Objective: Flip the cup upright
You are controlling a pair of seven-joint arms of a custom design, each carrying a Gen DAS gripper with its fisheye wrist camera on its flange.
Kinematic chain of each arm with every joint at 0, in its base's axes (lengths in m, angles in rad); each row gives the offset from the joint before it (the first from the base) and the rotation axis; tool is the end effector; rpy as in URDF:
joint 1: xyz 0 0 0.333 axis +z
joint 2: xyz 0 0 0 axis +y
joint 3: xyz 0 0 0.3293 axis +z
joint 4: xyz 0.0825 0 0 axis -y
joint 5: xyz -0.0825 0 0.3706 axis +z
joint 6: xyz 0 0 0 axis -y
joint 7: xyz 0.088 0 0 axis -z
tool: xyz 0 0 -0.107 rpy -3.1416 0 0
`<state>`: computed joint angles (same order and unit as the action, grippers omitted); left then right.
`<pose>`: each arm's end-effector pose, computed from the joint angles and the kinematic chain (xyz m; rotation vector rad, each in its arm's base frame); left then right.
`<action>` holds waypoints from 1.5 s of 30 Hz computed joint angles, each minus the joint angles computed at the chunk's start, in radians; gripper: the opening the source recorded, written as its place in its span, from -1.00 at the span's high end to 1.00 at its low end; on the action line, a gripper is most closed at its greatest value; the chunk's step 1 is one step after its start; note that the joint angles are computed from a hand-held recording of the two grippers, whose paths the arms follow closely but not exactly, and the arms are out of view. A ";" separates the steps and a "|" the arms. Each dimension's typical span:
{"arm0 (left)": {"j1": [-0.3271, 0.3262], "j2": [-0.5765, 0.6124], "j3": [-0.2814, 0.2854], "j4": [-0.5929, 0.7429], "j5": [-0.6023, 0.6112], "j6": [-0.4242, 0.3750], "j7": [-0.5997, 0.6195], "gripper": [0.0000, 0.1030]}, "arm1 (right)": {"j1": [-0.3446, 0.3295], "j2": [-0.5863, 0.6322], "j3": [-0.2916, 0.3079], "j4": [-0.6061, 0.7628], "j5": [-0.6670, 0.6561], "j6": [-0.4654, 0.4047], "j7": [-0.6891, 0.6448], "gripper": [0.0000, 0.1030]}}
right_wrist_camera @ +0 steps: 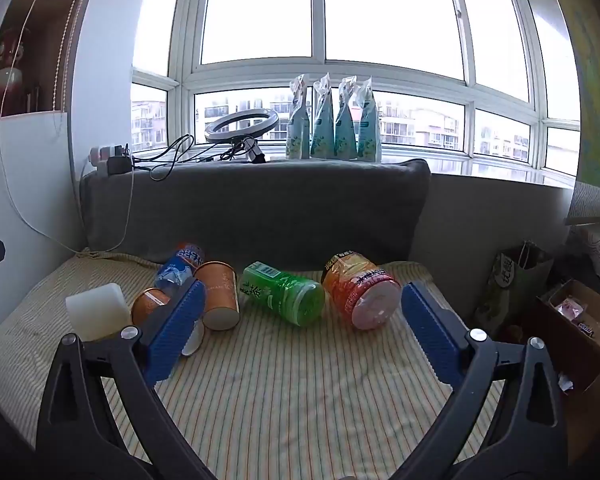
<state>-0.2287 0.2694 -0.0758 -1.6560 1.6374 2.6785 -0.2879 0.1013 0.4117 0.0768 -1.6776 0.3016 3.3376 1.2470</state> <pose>0.6309 -0.2246 0.5294 -1.5831 1.2154 -0.9972 0.6932 0.0816 0.5348 -1.5291 1.3340 -0.9682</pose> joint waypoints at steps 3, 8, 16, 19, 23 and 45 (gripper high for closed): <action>0.002 -0.007 -0.001 -0.009 -0.005 0.005 -0.002 -0.56 | -0.021 0.000 0.025 0.003 -0.002 -0.010 0.003 -0.95; 0.005 -0.025 -0.004 -0.027 -0.012 0.006 0.002 -0.56 | -0.058 0.010 0.065 0.009 -0.008 -0.005 0.004 -0.95; 0.004 -0.003 -0.004 -0.003 -0.051 0.008 0.049 -0.56 | -0.063 -0.003 0.067 0.000 -0.016 -0.005 0.021 -0.95; -0.001 -0.004 0.000 -0.005 -0.048 0.006 0.043 -0.56 | -0.052 -0.002 0.056 0.000 -0.012 -0.003 0.022 -0.95; -0.004 -0.003 0.000 -0.002 -0.051 0.005 0.048 -0.56 | -0.052 -0.003 0.056 0.001 -0.012 -0.008 0.023 -0.95; -0.004 -0.001 0.006 0.000 -0.075 0.018 0.062 -0.56 | -0.054 -0.003 0.058 0.000 -0.016 -0.003 0.028 -0.95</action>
<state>-0.2328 0.2683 -0.0702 -1.6561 1.5624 2.6961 -0.2261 0.0468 0.4083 0.1345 -1.6780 0.2856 3.3349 1.2746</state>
